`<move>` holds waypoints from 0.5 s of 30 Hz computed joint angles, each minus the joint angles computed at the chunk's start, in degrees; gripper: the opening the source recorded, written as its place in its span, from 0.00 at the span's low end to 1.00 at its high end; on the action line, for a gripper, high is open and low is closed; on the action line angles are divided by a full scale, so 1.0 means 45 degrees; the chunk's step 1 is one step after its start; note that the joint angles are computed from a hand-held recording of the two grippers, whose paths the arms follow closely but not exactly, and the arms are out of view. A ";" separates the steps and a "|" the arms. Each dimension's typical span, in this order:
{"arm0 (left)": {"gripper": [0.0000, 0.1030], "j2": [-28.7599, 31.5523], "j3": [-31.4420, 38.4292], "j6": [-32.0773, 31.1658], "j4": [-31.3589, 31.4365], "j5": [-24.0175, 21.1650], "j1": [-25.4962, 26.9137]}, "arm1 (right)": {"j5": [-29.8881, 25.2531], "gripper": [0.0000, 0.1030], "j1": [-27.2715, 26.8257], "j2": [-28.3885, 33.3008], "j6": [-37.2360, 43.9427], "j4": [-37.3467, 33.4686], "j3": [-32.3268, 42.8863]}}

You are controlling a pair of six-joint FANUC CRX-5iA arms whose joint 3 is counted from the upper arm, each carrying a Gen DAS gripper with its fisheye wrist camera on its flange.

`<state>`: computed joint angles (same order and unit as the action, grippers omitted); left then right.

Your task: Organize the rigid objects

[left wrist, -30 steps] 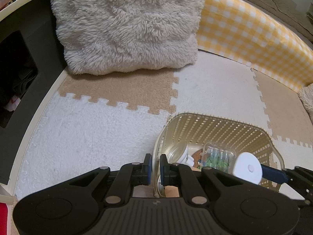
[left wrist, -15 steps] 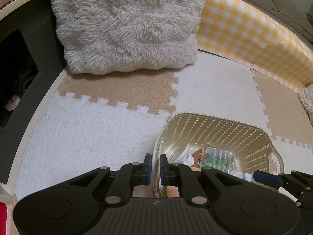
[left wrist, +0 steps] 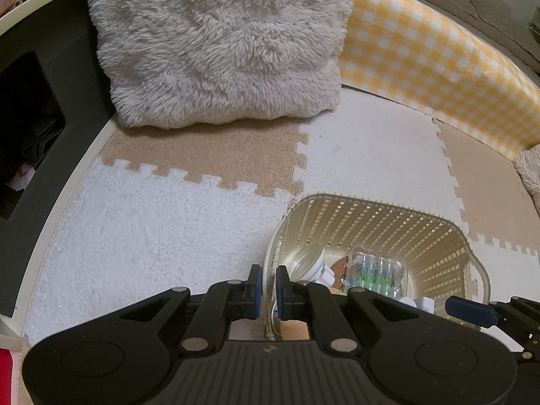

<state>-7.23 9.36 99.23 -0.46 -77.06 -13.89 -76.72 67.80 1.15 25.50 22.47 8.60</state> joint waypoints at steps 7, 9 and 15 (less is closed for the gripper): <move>0.09 -0.0081 0.0072 0.0080 -0.0247 -0.0200 -0.0162 | 0.0192 0.59 0.0229 -0.0318 -0.0522 0.0592 -0.0204; 0.09 -0.0227 0.0104 0.0094 -0.0496 -0.0187 -0.0327 | 0.0198 0.60 0.0339 -0.0442 -0.0691 0.0814 -0.0273; 0.21 -0.0876 0.0125 0.0200 -0.0839 -0.0187 -0.0470 | 0.0067 0.61 0.0761 -0.0903 -0.1343 0.1557 -0.0518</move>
<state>-11.17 9.92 100.13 -4.24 -77.90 -16.01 -76.42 71.23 -2.91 19.46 29.48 6.27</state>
